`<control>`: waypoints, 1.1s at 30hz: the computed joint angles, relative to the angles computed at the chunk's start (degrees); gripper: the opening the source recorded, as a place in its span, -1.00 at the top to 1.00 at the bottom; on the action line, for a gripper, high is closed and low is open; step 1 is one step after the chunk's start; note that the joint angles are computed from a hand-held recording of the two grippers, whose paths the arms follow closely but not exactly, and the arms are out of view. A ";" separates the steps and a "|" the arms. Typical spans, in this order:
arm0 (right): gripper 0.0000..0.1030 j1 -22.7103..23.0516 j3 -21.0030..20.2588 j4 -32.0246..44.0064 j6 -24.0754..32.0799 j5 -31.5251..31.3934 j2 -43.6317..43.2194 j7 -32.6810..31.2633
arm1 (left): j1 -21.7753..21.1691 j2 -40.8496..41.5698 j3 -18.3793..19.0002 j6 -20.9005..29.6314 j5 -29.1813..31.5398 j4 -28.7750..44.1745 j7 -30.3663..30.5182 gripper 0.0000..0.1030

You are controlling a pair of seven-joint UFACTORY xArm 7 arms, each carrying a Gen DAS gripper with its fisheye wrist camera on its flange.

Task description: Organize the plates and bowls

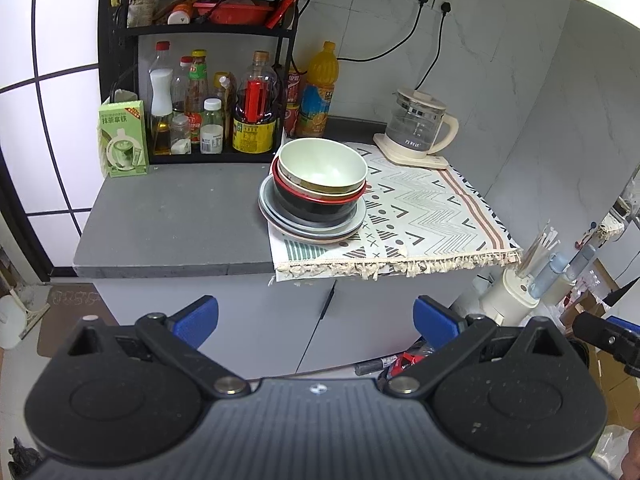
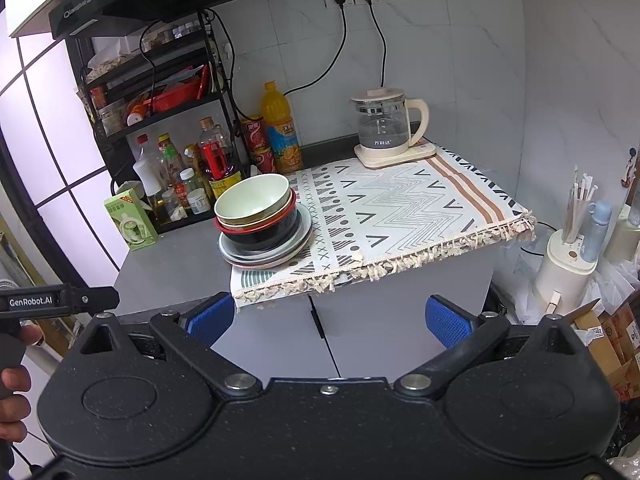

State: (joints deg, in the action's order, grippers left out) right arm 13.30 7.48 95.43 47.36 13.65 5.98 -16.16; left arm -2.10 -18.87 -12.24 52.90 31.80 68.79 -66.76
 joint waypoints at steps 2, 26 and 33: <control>-0.99 0.00 0.02 0.08 0.19 0.17 -0.06 -0.21 | -0.09 -0.05 -0.04 -0.05 0.06 -0.02 0.20 -0.99; -0.99 0.07 -0.05 -0.85 -0.17 0.36 -0.90 -0.46 | -0.21 0.12 0.47 -0.50 -0.72 -0.17 2.01 -0.99; -0.99 0.24 -0.05 -0.56 -0.07 0.01 -0.70 -0.02 | -0.06 0.98 0.82 -1.18 -0.81 0.43 2.73 -0.99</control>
State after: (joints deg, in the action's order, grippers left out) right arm 13.54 7.43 94.87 47.29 13.66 5.28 -16.18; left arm -2.16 -17.90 -11.42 51.72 30.99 69.21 -64.03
